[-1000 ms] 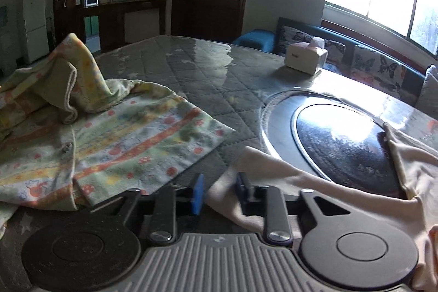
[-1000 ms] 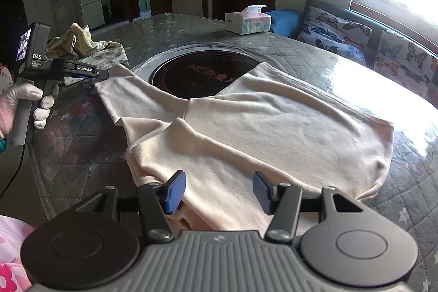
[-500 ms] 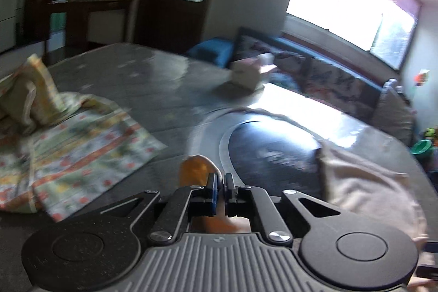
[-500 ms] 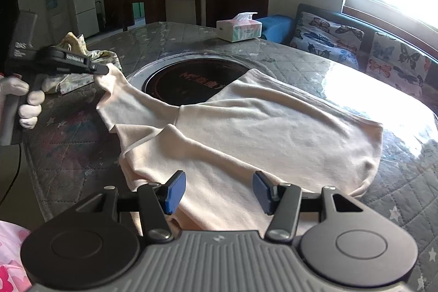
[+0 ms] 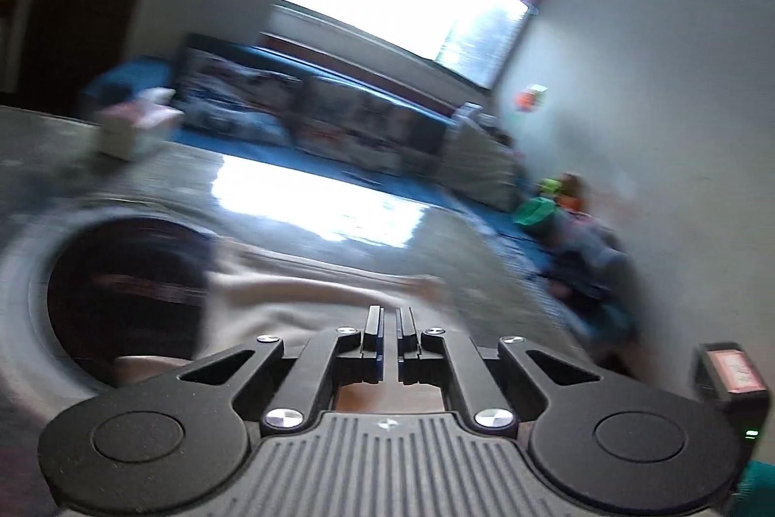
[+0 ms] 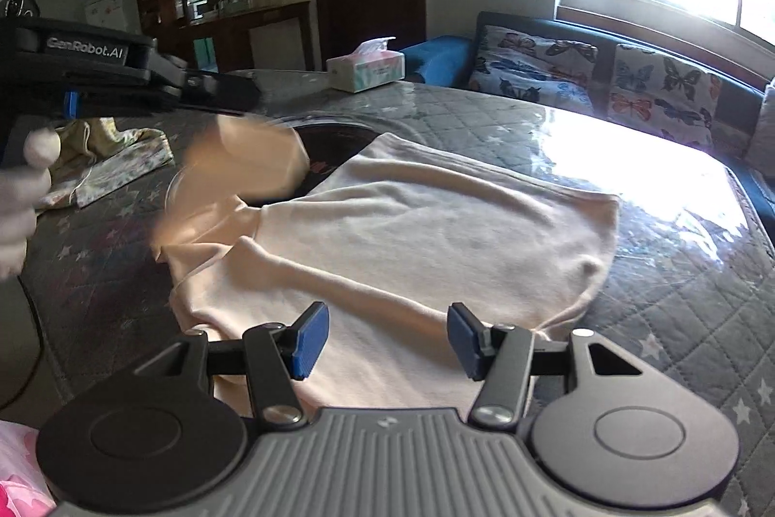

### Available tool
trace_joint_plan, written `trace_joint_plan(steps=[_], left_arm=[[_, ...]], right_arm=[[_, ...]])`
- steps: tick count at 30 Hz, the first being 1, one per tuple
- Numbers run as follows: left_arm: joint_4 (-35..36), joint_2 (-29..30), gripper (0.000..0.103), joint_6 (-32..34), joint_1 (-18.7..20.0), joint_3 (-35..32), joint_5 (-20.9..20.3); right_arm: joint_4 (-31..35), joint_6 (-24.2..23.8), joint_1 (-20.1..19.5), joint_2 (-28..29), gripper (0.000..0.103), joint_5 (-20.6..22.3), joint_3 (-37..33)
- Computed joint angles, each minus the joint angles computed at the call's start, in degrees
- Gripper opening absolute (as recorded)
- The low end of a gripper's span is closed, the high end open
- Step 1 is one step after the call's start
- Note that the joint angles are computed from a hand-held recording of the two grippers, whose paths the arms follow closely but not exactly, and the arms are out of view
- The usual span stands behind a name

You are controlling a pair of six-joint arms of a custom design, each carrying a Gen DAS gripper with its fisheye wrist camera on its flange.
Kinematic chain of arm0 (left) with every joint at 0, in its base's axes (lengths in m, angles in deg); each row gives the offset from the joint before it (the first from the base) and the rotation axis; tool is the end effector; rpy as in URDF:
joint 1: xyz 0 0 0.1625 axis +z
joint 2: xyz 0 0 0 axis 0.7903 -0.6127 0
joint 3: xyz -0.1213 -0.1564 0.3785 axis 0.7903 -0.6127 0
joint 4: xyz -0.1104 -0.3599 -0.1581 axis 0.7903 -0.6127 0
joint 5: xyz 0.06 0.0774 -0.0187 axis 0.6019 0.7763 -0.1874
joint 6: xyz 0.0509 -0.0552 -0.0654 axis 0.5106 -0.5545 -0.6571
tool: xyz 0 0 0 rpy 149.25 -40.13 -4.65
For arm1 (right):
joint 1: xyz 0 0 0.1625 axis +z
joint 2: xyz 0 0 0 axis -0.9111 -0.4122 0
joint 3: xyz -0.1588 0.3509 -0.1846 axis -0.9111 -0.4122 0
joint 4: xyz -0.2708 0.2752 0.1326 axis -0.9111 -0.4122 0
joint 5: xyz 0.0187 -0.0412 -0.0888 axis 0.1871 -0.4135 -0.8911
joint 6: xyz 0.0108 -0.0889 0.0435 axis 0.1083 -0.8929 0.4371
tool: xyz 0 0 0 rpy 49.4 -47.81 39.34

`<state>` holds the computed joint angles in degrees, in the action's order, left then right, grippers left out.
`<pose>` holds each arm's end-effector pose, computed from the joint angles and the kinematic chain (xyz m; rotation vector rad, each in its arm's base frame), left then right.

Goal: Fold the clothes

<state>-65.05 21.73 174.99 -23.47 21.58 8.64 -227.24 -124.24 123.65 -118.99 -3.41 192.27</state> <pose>-0.2817 -0.3786 -0.0342 0.6506 2.6609 -1.2416 -0.0516 -0.3737 0.2622 1.0888 -2.4071 0.7447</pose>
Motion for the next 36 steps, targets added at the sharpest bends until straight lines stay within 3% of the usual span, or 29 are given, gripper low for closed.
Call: trace_joint_plan(steps=[4,6,7,9,13,15,18,24,26,28,36], left_arm=[[0.9,3.0,0.010,2.4,0.5,-3.3,4.4],[0.5,2.9,0.022,3.0,1.0,-3.1,4.6],[-0.1,2.2,0.028,3.5,0.9,-2.3,3.5],[-1.6,0.5,0.053,4.9,0.6,0.0,-0.6],[-3.1,-2.0,0.064,6.8,0.5,4.1,-10.1],[-2.9,-2.7,0.085,5.6,0.5,6.0,-14.0],[-5.5,-3.9,0.103,4.9,-0.3,10.0,-18.8],[-12.3,-5.8,0.103,5.7,-1.9,16.2,-22.9],[-13.9,-5.6,0.103,6.8,-2.1,17.0,-23.7],[-13.3,-5.0,0.103,7.1,-2.2,16.8,-24.5],[-6.3,-1.6,0.103,3.9,-1.6,13.7,-25.3]], right_arm=[[0.4,1.4,-0.4,0.4,0.055,-0.5,-0.7],[1.1,2.0,-0.8,0.0,0.055,-0.5,-1.0],[1.7,2.2,-0.8,-0.3,0.055,-0.5,-1.1],[3.0,2.9,-0.5,-0.3,0.054,-0.8,-1.7],[5.8,5.2,1.7,2.1,0.049,-2.5,-3.7],[6.4,6.1,3.0,3.9,0.047,-3.4,-4.4],[7.2,8.1,5.4,7.6,0.041,-5.4,-5.8],[4.3,11.3,9.1,13.5,0.026,-9.3,-6.3],[1.6,11.3,9.7,14.6,0.010,-10.0,-5.5],[0.9,11.8,9.9,14.0,0.004,-9.6,-5.1],[1.9,9.1,9.8,3.9,0.004,-4.5,-2.8]])
